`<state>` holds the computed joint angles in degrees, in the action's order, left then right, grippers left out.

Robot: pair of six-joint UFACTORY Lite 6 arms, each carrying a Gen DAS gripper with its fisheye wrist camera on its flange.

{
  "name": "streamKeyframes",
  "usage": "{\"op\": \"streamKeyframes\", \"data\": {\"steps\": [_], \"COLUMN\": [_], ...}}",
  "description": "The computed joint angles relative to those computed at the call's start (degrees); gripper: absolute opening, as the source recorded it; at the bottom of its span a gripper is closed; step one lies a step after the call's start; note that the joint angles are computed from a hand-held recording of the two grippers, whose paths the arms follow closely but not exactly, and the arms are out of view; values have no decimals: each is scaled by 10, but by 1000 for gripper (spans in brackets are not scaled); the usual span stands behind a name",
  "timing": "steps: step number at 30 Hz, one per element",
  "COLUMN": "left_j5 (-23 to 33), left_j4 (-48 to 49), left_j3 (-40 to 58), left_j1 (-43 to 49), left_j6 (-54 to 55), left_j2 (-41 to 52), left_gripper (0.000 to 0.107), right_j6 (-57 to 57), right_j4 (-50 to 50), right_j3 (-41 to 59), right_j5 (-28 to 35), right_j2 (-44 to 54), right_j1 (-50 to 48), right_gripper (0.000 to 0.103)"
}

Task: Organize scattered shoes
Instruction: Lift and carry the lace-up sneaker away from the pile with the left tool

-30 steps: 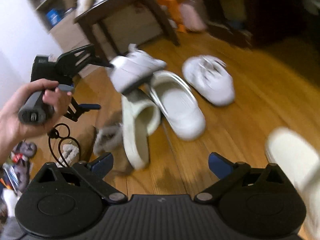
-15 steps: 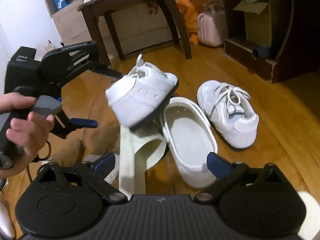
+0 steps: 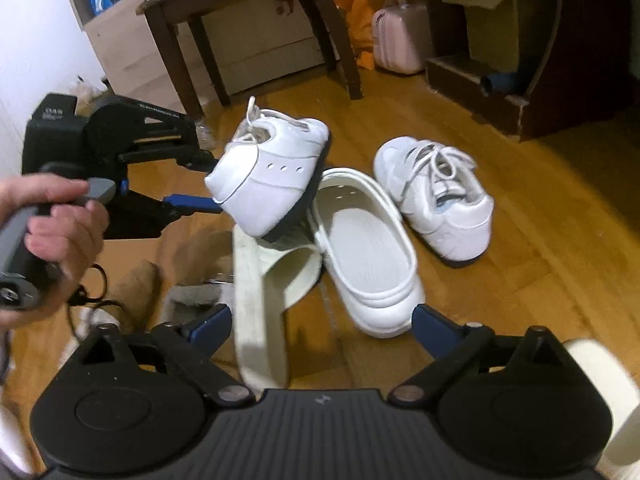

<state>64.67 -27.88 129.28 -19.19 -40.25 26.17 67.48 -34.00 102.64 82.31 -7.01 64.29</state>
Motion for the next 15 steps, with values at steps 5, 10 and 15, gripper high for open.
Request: {"op": "streamKeyframes", "data": {"steps": [5,10,15], "left_j5": [-54,-116,-118], "left_j4": [27,55,70], "left_j3": [-77,-201,-256], "left_j1": [-33,-89,-96], "left_j6": [4,-33,-31], "left_j2": [-26,-91,-161], "left_gripper": [44,17,18], "right_j6": [11,30,65], "right_j4": [-10,-17,-33], "right_j3": [16,17,-2], "right_j5": [31,59,90], "right_j2": [11,9,-11], "right_j1": [21,56,114], "right_gripper": [97,97,97]}}
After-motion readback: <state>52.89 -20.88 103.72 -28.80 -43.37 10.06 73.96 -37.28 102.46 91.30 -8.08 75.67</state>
